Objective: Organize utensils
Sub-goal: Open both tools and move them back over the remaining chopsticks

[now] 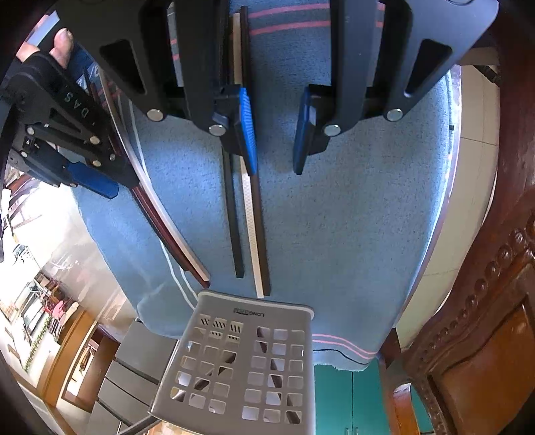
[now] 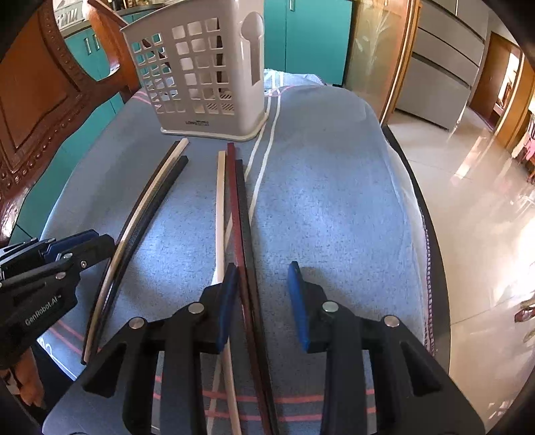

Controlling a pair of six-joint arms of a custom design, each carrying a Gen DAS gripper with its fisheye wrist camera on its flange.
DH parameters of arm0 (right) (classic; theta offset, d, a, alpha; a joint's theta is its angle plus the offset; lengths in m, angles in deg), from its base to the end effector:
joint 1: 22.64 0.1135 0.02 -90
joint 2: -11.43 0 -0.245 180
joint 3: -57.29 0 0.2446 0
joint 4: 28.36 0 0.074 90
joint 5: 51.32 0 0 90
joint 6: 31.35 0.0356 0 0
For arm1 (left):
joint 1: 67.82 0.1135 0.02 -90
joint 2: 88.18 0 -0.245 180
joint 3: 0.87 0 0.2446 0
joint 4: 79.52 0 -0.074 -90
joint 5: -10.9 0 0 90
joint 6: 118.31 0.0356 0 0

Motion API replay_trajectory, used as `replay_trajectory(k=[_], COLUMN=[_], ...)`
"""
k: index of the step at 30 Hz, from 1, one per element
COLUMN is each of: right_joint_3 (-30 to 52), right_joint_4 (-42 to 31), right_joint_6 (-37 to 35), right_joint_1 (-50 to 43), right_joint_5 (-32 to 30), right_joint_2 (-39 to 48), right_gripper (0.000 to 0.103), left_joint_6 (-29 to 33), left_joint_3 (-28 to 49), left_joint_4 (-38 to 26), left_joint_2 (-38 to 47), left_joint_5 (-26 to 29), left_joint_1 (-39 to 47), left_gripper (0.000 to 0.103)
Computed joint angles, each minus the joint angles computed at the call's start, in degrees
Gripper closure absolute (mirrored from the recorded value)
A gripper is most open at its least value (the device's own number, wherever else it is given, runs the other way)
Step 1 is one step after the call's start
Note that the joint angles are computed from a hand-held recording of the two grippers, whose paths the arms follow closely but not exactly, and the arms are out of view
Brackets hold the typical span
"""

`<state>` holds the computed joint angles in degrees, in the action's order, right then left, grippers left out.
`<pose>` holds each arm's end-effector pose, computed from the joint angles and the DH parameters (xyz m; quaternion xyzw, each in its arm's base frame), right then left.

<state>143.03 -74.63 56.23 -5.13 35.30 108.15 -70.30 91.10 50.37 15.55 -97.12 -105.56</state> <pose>0.3313 0.1067 0.2181 -0.1741 0.9431 0.0651 0.2756 0.2981 -0.2168 0.2065 -0.0736 0.9560 -0.0372 0.2816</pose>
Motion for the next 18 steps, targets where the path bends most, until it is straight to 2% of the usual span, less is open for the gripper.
replay_trajectory(k=[3,12,15,18], right_joint_3=[0.5,4.1,5.5,6.6], right_joint_4=[-0.8,-4.0,-5.0,-5.8], right_joint_6=[1.6,5.9,6.9,7.7], right_joint_1=[0.1,0.3,-0.5,-1.2], right_joint_5=[0.6,1.7,0.4,0.0], right_joint_2=[0.2,2.3,3.3,4.0], right_gripper=[0.072,0.072,0.073,0.076], left_joint_6=[0.2,2.7,3.3,4.9], left_joint_3=[0.1,-7.0,-9.1,-8.2], left_joint_4=[-1.4,4.0,6.6,6.9], left_joint_2=[0.2,-5.4,-7.2,-6.9], left_joint_5=[-0.1,4.8,7.6,7.3], left_joint_1=[0.4,2.2,2.8,1.7], left_gripper=[0.080,0.080,0.073,0.071])
